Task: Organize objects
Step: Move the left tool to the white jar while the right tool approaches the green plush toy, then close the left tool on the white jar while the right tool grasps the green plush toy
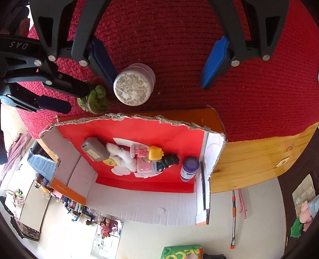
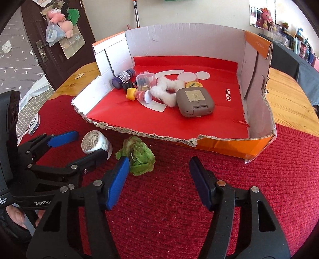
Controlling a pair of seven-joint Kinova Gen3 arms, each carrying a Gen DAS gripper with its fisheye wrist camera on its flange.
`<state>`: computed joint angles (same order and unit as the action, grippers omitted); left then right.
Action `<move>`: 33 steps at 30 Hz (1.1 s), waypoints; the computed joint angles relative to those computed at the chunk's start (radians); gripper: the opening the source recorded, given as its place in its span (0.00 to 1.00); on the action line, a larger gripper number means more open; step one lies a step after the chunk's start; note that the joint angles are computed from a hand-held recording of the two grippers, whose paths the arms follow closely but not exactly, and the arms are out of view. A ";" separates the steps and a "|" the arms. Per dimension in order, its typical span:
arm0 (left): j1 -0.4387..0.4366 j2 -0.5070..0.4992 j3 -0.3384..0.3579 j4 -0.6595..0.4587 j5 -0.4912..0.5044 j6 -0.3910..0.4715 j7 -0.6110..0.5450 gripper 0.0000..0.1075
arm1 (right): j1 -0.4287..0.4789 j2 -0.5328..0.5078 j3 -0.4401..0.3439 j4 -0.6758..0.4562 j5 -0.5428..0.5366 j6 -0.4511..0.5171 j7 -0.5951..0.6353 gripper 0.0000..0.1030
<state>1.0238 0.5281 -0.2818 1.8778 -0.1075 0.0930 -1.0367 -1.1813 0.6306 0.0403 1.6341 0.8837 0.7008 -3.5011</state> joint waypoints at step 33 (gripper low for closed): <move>0.007 -0.051 0.034 0.036 0.051 -0.040 -0.105 0.36 | -0.066 -0.034 0.024 0.023 0.065 -0.024 -0.019 0.22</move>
